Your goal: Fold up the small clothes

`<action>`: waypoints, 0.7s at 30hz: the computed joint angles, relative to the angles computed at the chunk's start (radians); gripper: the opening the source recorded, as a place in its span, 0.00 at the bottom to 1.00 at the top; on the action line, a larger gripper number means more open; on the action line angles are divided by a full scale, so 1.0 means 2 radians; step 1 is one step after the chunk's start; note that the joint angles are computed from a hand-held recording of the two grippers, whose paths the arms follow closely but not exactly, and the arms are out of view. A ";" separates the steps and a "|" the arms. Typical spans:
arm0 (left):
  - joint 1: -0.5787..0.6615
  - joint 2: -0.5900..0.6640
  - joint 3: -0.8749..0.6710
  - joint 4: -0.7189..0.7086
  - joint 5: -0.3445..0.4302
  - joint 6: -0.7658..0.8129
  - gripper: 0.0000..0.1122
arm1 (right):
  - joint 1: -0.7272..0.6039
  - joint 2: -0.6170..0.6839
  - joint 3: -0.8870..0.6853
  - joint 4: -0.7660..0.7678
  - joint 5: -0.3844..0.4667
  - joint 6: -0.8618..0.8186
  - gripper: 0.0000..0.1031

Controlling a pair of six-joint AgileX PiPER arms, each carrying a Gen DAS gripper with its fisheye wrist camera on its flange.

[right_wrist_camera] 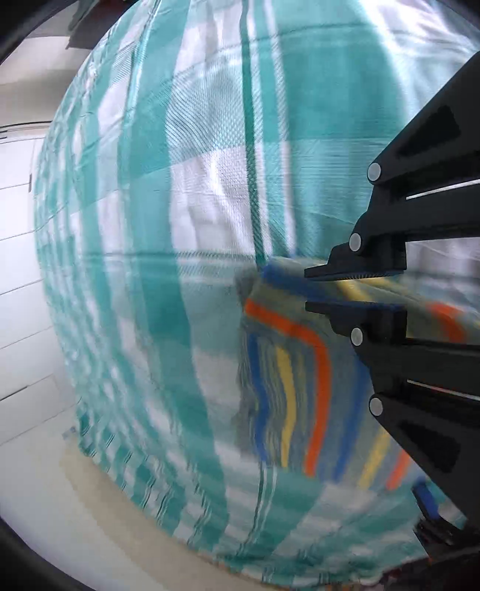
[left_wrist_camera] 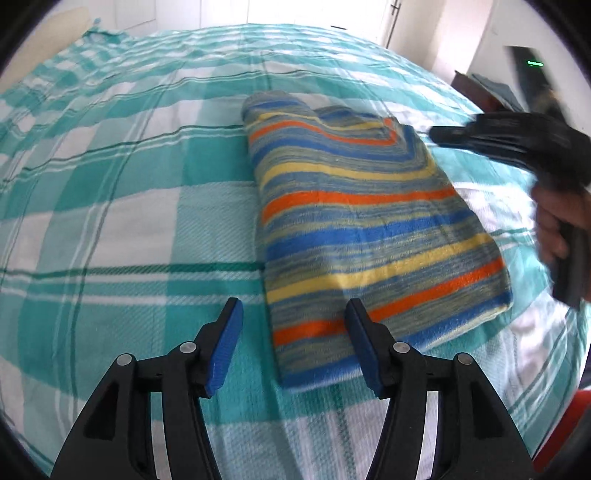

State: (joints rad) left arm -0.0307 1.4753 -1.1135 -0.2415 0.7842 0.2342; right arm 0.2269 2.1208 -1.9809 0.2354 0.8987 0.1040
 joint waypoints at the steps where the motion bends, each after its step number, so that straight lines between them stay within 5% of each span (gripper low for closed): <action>1: -0.008 -0.001 0.002 0.011 -0.002 -0.015 0.57 | -0.002 -0.034 0.043 0.031 -0.016 -0.027 0.10; 5: -0.009 -0.011 0.013 0.026 0.006 -0.041 0.60 | 0.008 -0.139 0.205 0.150 -0.053 -0.126 0.11; 8: 0.001 -0.044 0.024 0.044 0.034 -0.053 0.64 | 0.031 -0.184 0.321 0.116 -0.077 -0.099 0.11; 11: 0.005 -0.095 0.051 0.086 0.043 -0.080 0.79 | 0.041 -0.266 0.428 0.105 -0.137 -0.038 0.14; 13: 0.005 -0.120 0.070 0.105 0.042 -0.094 0.82 | 0.076 -0.328 0.469 0.025 -0.157 0.062 0.31; 15: 0.004 -0.133 0.089 0.120 0.042 -0.106 0.83 | 0.115 -0.376 0.502 -0.057 -0.175 0.162 0.63; 21: -0.010 -0.129 0.160 0.186 -0.022 -0.171 0.90 | 0.251 -0.388 0.521 -0.339 -0.109 0.440 0.78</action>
